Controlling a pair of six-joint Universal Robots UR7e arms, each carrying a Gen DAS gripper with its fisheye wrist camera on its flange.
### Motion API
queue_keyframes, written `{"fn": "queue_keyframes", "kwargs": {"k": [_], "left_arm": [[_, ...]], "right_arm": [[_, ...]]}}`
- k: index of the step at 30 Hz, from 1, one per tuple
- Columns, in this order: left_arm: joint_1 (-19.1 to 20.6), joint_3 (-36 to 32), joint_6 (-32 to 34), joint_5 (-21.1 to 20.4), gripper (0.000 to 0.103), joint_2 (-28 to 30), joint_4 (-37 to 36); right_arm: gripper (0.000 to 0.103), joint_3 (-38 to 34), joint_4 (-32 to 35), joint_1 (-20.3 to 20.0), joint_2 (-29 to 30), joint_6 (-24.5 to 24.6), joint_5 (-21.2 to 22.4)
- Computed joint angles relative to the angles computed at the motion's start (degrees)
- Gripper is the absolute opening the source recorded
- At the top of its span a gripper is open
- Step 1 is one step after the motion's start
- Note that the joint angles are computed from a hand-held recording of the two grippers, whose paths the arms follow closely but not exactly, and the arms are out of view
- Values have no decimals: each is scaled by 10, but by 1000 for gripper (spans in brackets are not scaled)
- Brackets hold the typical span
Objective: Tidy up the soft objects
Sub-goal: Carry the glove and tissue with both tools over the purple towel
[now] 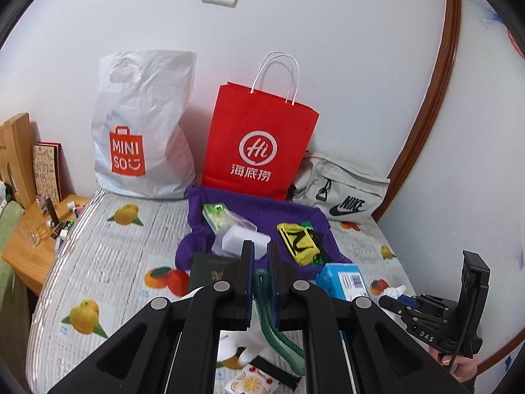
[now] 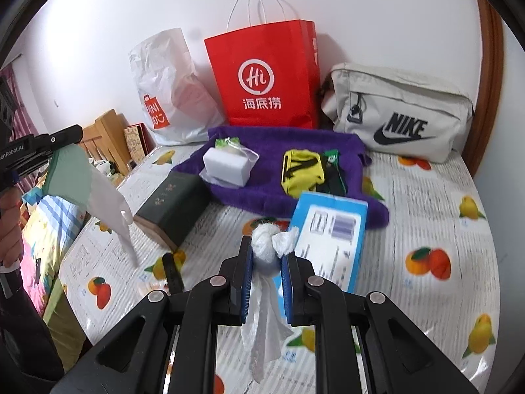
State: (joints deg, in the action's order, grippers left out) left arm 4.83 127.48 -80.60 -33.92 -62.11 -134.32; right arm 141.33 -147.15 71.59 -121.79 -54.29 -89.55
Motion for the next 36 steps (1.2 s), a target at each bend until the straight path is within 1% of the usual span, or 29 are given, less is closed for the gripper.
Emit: {"fn": "queue_keyframes", "kwargs": {"k": [8,11,16,22,26,36], "left_arm": [[41,-24,83,15,8,20,-63],[59,-37,118,16,8,31,-87],[91,-57,188,14,8,52,-147],[135,-82,262,4,8,81,-218],[162,-103,305,-1,8,103,-250],[238,-162,407,-32,8,163,-331]], "right_arm": [[16,-41,-46,47,83,30,-24],[16,-55,-62,58,112,39,-32],[16,-78,-82,75,160,50,-45],[16,-98,-98,85,202,59,-58],[16,-112,-111,90,231,63,-66],[16,-162,-136,94,320,78,-86]]}}
